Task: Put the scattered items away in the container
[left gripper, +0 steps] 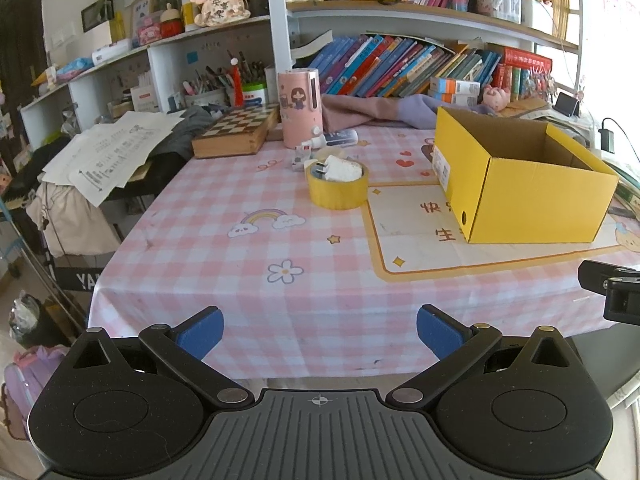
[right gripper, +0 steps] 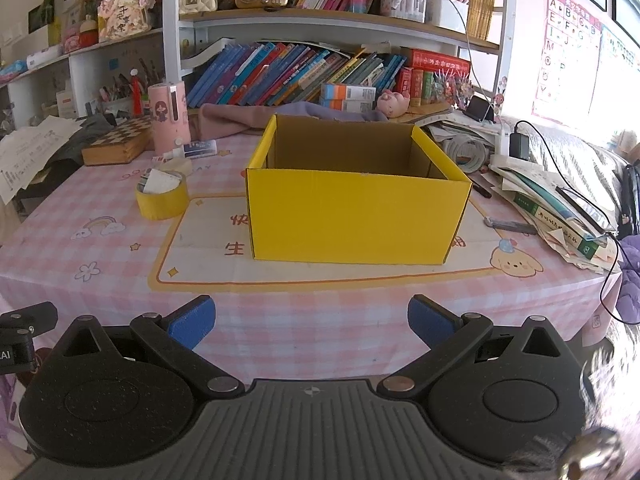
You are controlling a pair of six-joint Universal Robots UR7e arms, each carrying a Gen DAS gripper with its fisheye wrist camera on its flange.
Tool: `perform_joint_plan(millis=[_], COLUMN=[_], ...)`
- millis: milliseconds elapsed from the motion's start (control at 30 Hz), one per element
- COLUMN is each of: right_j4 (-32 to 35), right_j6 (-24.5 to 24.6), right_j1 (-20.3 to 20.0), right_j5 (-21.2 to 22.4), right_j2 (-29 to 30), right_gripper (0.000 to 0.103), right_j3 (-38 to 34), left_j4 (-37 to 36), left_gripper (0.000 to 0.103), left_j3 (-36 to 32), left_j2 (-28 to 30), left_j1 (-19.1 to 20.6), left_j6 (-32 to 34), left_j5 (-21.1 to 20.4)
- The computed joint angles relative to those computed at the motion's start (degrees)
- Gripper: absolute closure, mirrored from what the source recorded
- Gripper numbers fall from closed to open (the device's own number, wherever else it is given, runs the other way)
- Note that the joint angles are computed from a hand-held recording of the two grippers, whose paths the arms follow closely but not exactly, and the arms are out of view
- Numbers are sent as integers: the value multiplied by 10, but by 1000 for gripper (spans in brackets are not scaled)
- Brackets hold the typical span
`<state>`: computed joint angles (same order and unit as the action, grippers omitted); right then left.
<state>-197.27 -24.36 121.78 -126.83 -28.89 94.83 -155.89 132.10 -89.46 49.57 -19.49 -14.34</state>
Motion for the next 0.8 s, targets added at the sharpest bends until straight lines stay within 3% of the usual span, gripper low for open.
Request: perform_joint_plan(millis=[800], right_j4=[-1], right_j6=[-6], right_j1=[-3], right_j5=[4], right_j2=[-4], right_gripper=[0], right_j3=[6], left_j4=[22], left_gripper=[0], left_j3=[-2], left_j2=[-3], left_j1=[1], left_j6=[-16], left_j5=[-2])
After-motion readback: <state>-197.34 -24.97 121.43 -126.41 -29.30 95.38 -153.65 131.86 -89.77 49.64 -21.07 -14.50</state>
